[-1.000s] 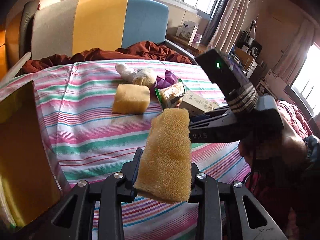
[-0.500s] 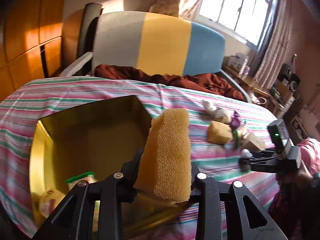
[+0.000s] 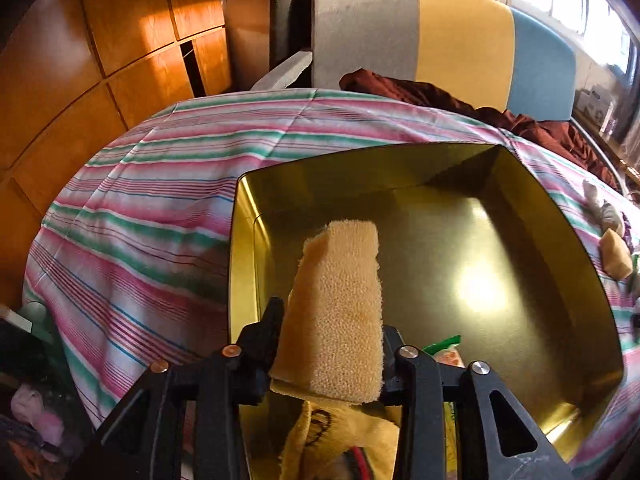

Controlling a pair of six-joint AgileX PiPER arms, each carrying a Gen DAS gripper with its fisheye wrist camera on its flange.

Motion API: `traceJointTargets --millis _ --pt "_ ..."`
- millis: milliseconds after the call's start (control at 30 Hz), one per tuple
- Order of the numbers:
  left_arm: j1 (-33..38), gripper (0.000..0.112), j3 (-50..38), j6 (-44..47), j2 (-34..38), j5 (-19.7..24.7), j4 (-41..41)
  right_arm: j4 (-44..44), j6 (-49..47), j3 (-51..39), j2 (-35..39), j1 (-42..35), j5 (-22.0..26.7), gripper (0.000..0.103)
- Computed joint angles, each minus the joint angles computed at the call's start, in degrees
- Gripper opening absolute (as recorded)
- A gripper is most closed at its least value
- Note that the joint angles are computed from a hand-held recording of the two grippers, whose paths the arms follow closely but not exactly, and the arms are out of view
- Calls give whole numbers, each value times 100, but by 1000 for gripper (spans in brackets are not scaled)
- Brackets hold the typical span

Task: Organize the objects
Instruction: 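Carry the yellow sponge into the gold tray and release it with the left tool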

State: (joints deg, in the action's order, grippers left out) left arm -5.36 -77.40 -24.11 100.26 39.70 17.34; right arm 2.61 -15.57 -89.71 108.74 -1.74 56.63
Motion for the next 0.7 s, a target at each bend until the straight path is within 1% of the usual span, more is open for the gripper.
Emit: traceJointTargets --millis 67,100,133,233,333,400,567,633,667,700 --pt "87 53 147 74 -103 -117 -216 -19 15 7 -11 7 -10 36" --pt "82 59 259 -30 -188 -193 -143 -37 26 17 -19 14 -20 36" --pt "73 62 389 -126 -292 -287 -67 -53 36 25 -27 21 -29 36" --pt "106 64 707 -205 -607 -478 -140 -86 80 59 -64 31 -60 36" --pt "51 65 1004 -701 -959 -550 162 -141 138 116 -120 58 -106 36" --pt "46 65 1201 -817 -1225 -629 130 -101 145 142 -161 55 -112 36" --pt "-11 66 1620 -1092 -1801 -702 203 240 148 251 -426 42 -157 36" --pt "-50 67 1739 -1172 -1979 -718 263 434 260 299 -553 184 -235 36" --pt "-58 68 1783 -1200 -2052 -731 270 478 409 425 -640 373 -376 36" --pt "-66 69 1820 -1236 -2114 -732 279 621 330 376 -635 373 -405 36"
